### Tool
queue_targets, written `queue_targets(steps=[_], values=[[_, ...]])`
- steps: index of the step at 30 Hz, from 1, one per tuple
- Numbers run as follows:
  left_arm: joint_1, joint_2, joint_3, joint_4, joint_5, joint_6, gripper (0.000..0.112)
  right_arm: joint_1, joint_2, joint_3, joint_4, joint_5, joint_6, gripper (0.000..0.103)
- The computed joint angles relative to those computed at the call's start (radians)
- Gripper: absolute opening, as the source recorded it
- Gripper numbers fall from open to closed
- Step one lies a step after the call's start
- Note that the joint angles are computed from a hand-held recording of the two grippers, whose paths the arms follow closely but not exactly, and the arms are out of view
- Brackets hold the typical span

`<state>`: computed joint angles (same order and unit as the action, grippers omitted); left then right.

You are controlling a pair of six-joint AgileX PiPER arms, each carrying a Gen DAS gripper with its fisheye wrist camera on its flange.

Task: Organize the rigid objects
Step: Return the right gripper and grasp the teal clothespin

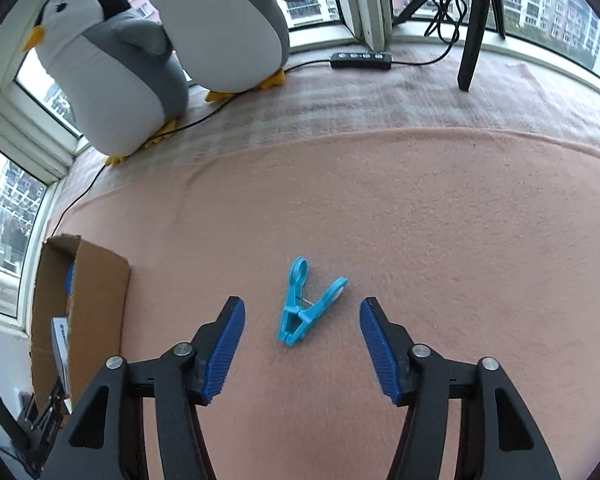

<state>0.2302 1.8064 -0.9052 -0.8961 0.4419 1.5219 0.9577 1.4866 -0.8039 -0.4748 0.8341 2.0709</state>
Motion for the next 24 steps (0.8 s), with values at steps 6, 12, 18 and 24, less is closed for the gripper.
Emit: queue_targets(steps=[6, 12, 18, 24], values=[[0.0, -0.003, 0.006, -0.005, -0.002, 0.005, 0.038, -0.064, 0.047, -0.005, 0.046, -0.05, -0.074, 0.042], [0.0, -0.004, 0.008, -0.007, -0.003, 0.006, 0.038, -0.079, 0.092, -0.045, 0.072, -0.027, -0.14, 0.035], [0.0, -0.004, 0.008, -0.009, -0.004, 0.01, 0.038, -0.073, 0.116, -0.067, 0.08, 0.0, -0.176, 0.028], [-0.001, -0.002, 0.005, -0.006, -0.003, 0.006, 0.038, -0.039, 0.117, -0.072, 0.069, -0.004, -0.166, 0.027]])
